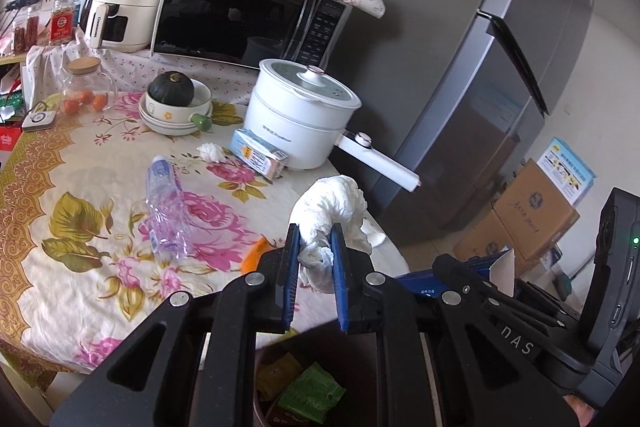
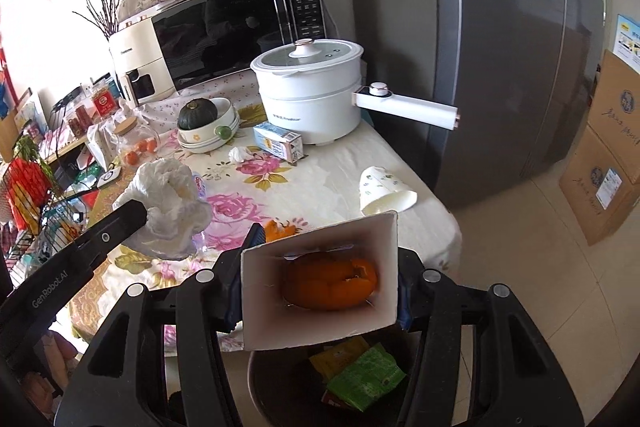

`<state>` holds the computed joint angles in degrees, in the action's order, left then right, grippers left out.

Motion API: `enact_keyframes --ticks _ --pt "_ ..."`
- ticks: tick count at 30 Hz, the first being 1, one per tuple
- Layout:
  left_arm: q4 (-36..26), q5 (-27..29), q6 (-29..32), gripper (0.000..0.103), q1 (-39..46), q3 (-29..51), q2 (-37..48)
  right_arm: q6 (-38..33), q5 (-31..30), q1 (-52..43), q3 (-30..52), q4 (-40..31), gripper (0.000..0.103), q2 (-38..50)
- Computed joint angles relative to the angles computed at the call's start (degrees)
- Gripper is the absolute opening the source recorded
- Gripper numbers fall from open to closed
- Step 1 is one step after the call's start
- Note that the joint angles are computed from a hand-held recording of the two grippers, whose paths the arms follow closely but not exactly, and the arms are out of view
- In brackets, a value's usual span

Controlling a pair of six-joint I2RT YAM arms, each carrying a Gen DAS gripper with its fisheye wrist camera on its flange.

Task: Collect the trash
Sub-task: 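Carry the blue box over the bin and open the right tool while the left tool holds the tissue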

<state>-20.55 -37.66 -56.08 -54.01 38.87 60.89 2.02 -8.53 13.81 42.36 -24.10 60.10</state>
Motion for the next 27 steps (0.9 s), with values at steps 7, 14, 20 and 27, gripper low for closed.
enact_keyframes --ticks 7,14,20,27 --pt "-0.90 -2.20 -3.52 0.016 -6.00 0.46 2.38 -2.25 -2.98 -5.88 -3.72 -3.40 0.052 -6.64" --pt "-2.49 -4.13 -6.67 0.016 -11.34 1.53 4.92 -4.81 -6.07 -11.40 -7.10 -5.80 0.052 -10.23" --pt "-2.42 -4.20 -8.85 0.016 -14.71 1.99 7.79 -6.47 -7.94 -15.34 -10.34 -6.31 0.052 -11.46" --pt "-1.94 -3.53 -10.02 0.016 -16.48 3.33 12.00 -9.31 -9.32 -19.40 -14.12 -4.55 0.053 -9.15"
